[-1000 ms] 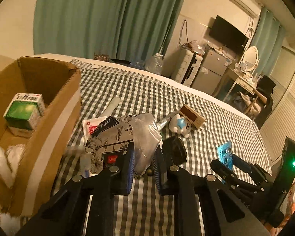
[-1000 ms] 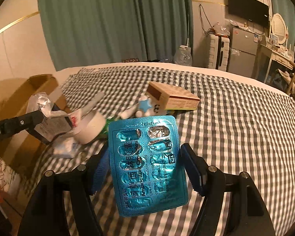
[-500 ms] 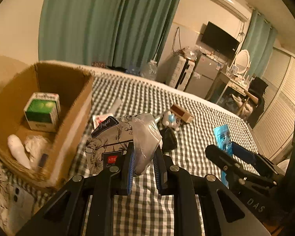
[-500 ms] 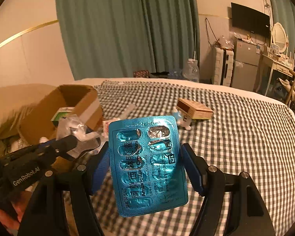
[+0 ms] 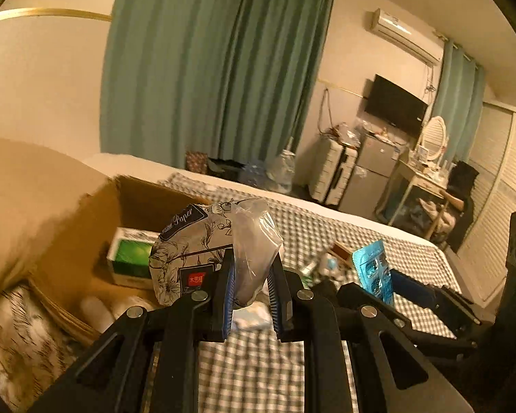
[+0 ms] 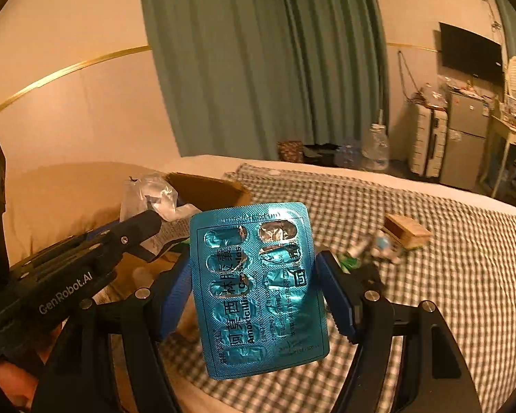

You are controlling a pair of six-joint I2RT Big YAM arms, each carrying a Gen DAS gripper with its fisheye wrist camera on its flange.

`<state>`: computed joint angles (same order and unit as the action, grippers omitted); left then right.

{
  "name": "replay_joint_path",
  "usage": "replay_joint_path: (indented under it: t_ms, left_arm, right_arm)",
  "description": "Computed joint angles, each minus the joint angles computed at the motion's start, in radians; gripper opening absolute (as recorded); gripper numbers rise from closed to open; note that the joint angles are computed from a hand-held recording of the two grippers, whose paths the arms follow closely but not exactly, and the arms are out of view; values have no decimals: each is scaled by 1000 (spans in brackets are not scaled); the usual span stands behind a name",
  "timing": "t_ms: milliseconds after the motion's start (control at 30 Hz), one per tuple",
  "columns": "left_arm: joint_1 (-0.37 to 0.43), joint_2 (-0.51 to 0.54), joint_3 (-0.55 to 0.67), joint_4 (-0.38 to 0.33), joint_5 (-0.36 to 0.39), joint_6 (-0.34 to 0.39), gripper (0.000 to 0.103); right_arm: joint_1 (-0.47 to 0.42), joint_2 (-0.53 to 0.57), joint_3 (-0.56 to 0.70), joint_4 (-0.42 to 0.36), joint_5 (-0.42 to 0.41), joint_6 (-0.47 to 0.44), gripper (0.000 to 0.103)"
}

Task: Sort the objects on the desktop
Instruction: 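Carry tissue pack and blister pack into the cardboard box and open both tools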

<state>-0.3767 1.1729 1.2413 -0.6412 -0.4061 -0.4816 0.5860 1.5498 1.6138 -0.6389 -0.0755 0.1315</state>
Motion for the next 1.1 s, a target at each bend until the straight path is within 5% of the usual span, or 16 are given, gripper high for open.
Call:
replay_joint_path:
  t_ms: [433, 700, 767, 833, 867, 1100]
  left_arm:
    - [185, 37, -86, -4, 67, -6, 17]
    - [242, 74, -84, -32, 87, 55, 20]
    - [245, 76, -82, -40, 66, 56, 44]
    - [238, 73, -83, -51, 30, 45, 73]
    - [229, 69, -84, -58, 0, 34, 79]
    - [156, 57, -50, -113, -105, 14, 87]
  right_arm:
    - [69, 294, 334, -136, -119, 39, 70]
    - [95, 455, 536, -195, -134, 110, 77]
    - [98, 483, 588, -214, -101, 119, 93]
    - [100, 474, 578, -188, -69, 123, 94]
    - [96, 461, 560, -170, -67, 127, 94]
    - [34, 323, 377, -85, -21, 169, 94]
